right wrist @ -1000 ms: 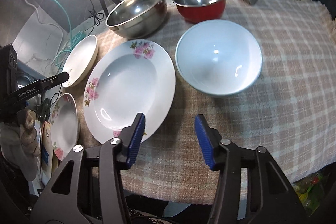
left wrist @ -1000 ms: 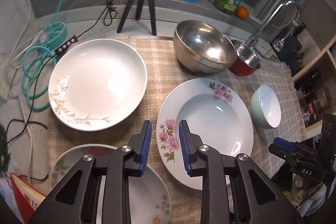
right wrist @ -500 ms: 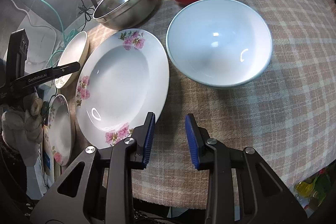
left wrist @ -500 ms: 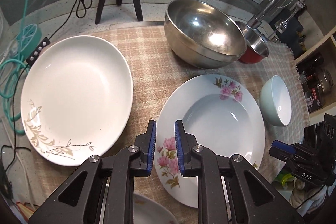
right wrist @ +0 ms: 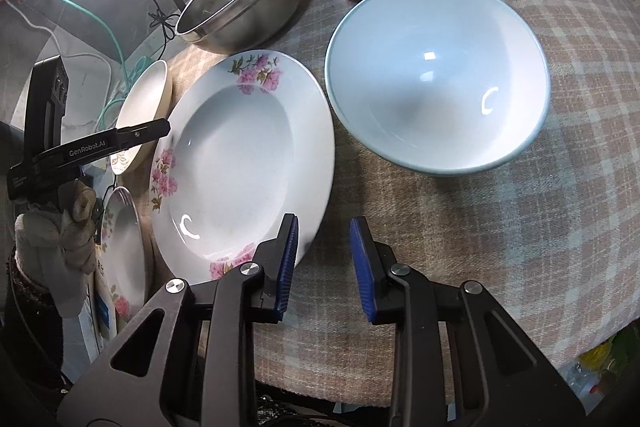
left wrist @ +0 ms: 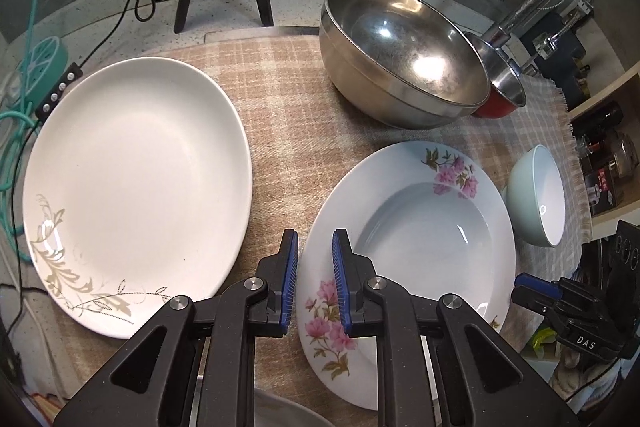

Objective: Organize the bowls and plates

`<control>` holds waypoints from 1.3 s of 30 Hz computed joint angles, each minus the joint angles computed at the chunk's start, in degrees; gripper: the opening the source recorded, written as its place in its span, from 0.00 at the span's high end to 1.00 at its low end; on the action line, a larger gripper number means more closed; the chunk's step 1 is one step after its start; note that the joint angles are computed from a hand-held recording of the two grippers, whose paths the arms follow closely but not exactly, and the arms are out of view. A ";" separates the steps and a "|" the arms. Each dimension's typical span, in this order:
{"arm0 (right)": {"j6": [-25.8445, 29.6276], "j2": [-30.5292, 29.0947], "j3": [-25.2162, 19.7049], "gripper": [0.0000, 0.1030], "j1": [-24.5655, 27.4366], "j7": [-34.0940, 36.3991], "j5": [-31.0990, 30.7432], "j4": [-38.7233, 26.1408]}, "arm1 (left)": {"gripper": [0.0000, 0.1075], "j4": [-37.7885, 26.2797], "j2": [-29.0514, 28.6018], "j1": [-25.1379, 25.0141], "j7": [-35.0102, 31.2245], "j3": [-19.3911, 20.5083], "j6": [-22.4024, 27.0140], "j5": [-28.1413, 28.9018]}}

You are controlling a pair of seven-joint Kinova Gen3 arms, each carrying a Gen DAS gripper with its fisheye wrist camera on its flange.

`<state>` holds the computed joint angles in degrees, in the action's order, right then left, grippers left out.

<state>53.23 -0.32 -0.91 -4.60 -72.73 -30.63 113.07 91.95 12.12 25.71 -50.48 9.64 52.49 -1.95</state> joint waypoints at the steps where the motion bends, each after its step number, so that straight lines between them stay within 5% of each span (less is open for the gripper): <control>1: 0.06 0.19 0.04 0.72 0.03 0.05 -0.13 -0.03 | 0.85 -0.21 0.24 -0.02 -0.23 0.08 0.07 0.07; 28: 1.80 2.88 -0.57 0.81 1.28 3.10 -3.96 -1.07 | 0.85 -1.04 1.56 -5.79 -13.02 0.40 1.71 10.64; 39: 2.31 3.20 -0.86 0.80 0.88 2.25 -1.89 -2.26 | 0.85 -2.04 1.81 -3.76 -11.58 0.05 3.32 8.79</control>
